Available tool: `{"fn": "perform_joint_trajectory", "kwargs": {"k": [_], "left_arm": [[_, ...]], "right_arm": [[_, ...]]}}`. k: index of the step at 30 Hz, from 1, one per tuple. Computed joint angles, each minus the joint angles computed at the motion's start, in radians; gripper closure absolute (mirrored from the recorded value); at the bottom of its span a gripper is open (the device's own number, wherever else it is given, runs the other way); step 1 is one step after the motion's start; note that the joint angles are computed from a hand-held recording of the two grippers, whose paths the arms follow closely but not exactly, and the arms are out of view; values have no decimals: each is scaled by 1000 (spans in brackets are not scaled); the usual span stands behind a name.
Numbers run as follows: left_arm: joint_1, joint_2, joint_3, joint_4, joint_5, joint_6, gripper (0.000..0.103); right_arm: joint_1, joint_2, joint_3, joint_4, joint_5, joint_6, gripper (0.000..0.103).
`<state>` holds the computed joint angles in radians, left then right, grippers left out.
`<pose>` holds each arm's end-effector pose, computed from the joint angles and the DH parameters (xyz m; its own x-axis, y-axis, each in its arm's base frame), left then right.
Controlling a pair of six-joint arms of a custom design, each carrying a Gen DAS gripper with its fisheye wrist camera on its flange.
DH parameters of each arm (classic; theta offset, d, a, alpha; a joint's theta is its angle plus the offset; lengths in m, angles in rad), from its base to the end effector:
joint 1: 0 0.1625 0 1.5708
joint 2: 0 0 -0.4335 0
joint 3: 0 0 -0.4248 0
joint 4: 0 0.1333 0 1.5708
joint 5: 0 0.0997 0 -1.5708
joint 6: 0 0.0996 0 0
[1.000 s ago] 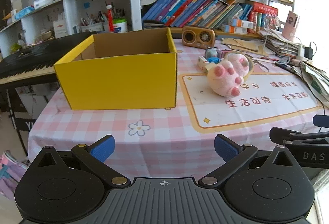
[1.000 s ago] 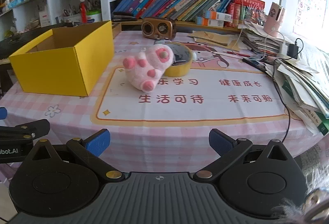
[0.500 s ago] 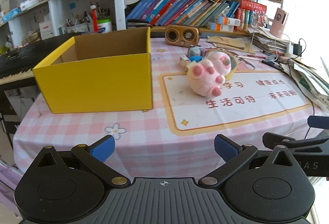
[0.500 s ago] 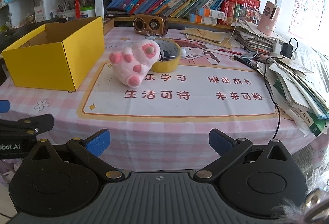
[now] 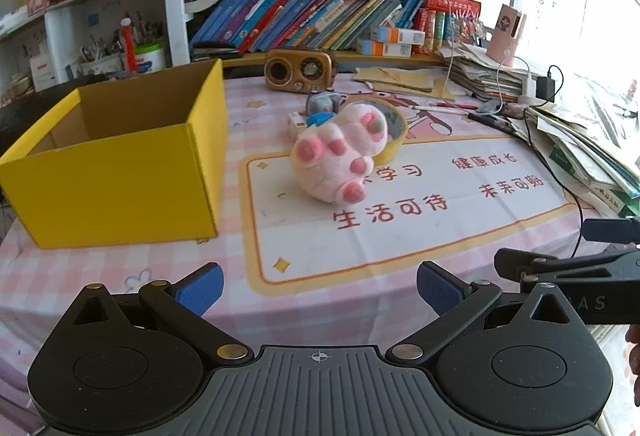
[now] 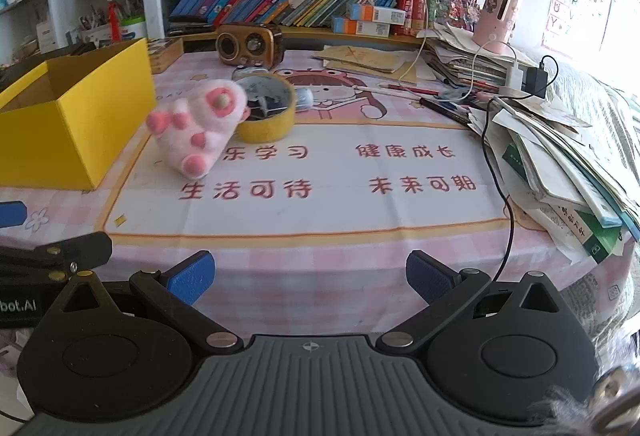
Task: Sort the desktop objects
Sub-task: 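Move the left tool to the pink plush pig while the right tool approaches the tape roll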
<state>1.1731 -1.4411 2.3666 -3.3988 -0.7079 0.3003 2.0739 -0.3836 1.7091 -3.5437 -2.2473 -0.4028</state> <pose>0.0284 -0.4720 0.2911 -0.7223 -0.1156 -0.6819 0.4749 0.6339 -0.6105 0.3666 -0.5191 -0.0892 -0.6452 -0.3155 0.6958 -0.6930 0.6252 -0.3591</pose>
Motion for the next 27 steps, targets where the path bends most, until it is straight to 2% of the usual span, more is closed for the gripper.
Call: {"fn": "perform_joint_trajectory", "kwargs": {"k": [12,16,20,27], "left_arm": [[10,138,-121,-31,12,-12,0],[18,176,-162,-40,12,-12,0],[22,216,-207,-24,41,-13,1],[24,278,-271,-32,82,15,2]], "right_arm": [[-72,-3,-104,80,99,-82,1],[-96,-6,-141,118,148,-74,1],[-118,-5,-176,153,199,-38,1],[-138,26,-246,184,236,-72,1]]}}
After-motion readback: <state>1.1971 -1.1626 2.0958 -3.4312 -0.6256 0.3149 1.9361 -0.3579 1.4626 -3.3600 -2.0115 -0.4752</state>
